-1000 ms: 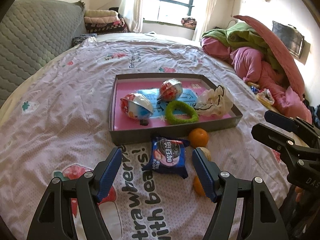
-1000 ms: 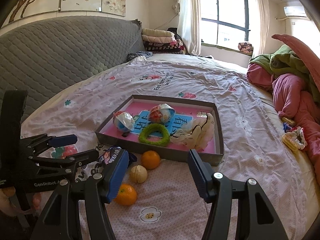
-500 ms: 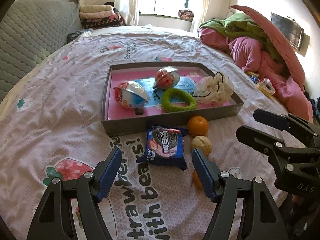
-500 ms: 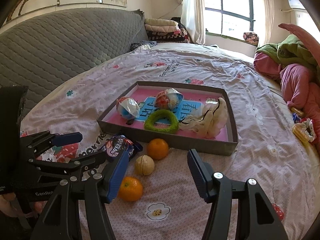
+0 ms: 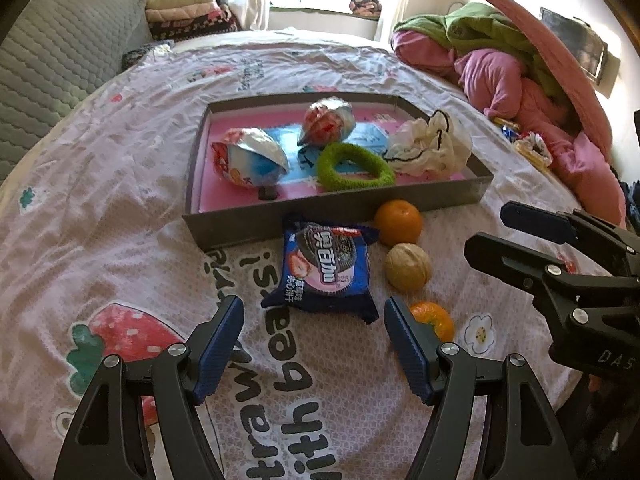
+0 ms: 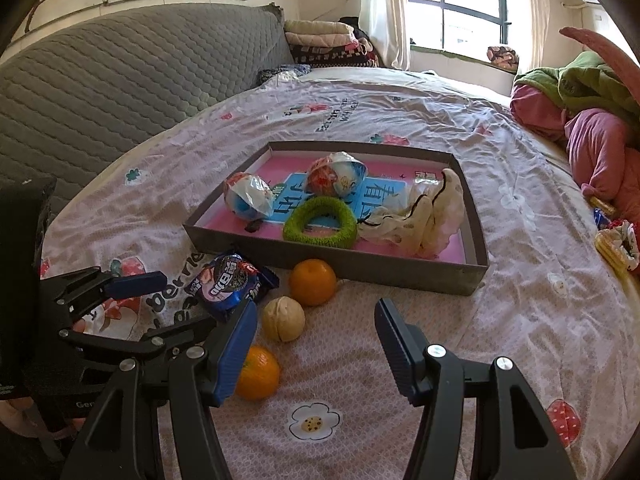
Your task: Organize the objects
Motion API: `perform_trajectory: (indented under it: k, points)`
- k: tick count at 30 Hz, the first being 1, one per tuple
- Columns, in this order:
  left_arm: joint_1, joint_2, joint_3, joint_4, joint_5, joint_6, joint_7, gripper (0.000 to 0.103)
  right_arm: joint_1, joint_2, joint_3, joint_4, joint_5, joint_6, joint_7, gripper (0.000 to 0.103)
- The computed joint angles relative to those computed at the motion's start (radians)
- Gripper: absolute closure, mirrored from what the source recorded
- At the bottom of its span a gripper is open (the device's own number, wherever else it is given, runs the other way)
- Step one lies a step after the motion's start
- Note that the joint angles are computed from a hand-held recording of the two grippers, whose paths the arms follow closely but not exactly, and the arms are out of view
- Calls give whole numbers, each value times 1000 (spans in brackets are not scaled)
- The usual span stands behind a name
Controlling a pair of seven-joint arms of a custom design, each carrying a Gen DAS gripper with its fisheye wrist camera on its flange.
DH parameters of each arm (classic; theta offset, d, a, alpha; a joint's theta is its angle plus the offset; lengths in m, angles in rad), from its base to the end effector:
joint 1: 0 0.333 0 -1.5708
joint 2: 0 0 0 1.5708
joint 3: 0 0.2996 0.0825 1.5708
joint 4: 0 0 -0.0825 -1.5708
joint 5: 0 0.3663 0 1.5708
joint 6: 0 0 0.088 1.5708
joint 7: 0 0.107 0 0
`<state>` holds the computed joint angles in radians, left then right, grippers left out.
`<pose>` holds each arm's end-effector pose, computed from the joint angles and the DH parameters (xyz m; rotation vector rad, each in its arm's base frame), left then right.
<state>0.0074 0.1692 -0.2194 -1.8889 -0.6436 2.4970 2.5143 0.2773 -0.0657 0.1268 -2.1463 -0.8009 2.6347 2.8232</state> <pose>0.6064 -0.1202 0.4575 -1.1810 2.5615 -0.9520 0.4984 0.2338 0.4789 -1.5473 1.9743 -0.7248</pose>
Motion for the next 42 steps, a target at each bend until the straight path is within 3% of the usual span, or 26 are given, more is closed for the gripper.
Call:
perform_trajectory:
  k: [16, 29, 38, 42]
  points:
    - [-1, 28, -14, 16, 53, 15, -37, 29, 20, 62, -31, 44, 134, 8, -101, 42]
    - [-4, 46, -25, 29, 73, 23, -47, 29, 54, 141, -60, 128, 303, -54, -217, 43]
    - [-10, 71, -31, 55, 121, 23, -98, 29, 61, 170, -81, 158, 414, -67, -284, 49]
    - [-12, 94, -30, 82, 156, 12, -141, 24, 61, 190, -84, 175, 474, -63, -328, 49]
